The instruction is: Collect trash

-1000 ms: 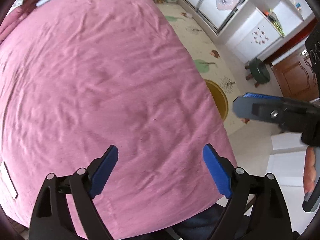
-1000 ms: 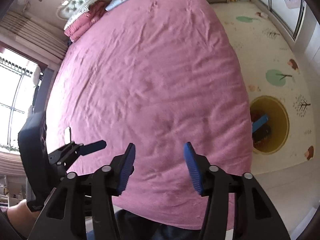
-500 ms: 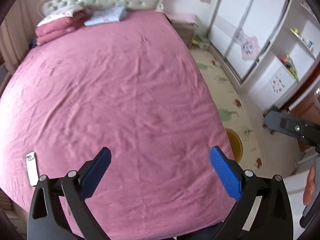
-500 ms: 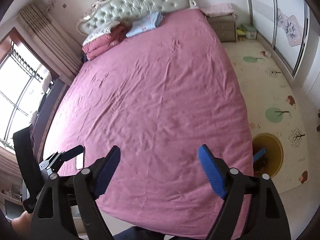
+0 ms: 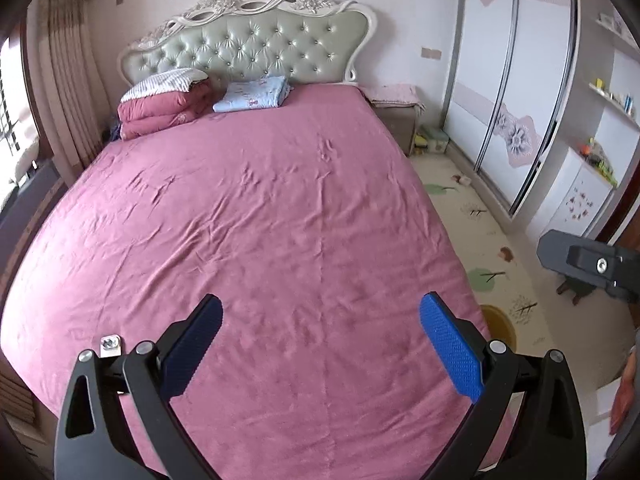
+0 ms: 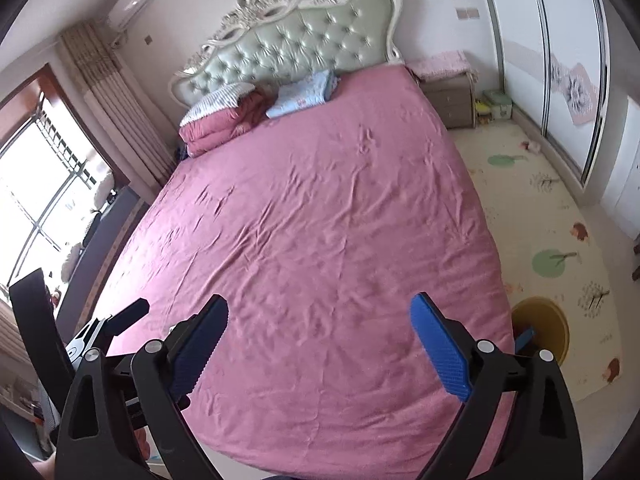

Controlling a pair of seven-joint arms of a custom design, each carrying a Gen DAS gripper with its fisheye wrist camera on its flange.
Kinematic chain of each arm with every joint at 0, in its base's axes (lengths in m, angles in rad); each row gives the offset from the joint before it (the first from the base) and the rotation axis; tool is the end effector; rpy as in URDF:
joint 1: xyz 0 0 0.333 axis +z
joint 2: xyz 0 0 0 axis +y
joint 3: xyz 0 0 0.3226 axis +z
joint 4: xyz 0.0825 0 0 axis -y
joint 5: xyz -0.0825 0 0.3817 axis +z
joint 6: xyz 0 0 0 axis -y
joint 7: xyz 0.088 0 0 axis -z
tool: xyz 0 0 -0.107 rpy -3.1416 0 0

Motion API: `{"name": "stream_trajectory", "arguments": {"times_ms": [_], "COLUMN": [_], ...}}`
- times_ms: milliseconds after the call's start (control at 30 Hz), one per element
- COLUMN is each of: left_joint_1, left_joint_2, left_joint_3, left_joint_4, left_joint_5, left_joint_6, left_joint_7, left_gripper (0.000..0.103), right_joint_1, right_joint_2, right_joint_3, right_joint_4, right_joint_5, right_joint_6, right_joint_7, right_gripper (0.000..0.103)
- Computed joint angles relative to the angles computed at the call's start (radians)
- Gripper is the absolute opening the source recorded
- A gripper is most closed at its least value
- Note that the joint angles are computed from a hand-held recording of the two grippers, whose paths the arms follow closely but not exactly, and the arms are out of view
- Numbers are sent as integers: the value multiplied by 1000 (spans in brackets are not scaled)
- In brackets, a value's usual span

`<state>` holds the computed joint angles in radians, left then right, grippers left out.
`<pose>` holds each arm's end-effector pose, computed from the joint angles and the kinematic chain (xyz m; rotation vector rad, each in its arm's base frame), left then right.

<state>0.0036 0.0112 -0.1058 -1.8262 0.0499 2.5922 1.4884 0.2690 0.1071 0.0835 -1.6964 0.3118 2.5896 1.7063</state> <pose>0.6102 -0.0632 0.6160 -1.7424 1.8346 -0.7378 0.6079 0.2144 0.6231 -1.6581 1.6349 -0.2124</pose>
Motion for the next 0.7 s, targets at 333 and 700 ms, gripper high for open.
{"name": "stream_trajectory", "arguments": {"times_ms": [333, 700], "left_joint_1": [10, 17], "left_joint_2": [-5, -4], "left_joint_3": [10, 10], "left_joint_4": [-6, -17], "left_joint_5": [104, 43], "left_joint_6": [10, 65], "left_joint_7": [-108, -65], "left_gripper": [99, 99], "right_joint_1": [15, 9], "right_joint_2": [-31, -47], "right_joint_3": [1, -5], "right_joint_4": [-37, -82], "right_joint_5": [-52, -19], "right_joint_6": [49, 110], "right_joint_7": [38, 75], "right_gripper": [93, 93]}}
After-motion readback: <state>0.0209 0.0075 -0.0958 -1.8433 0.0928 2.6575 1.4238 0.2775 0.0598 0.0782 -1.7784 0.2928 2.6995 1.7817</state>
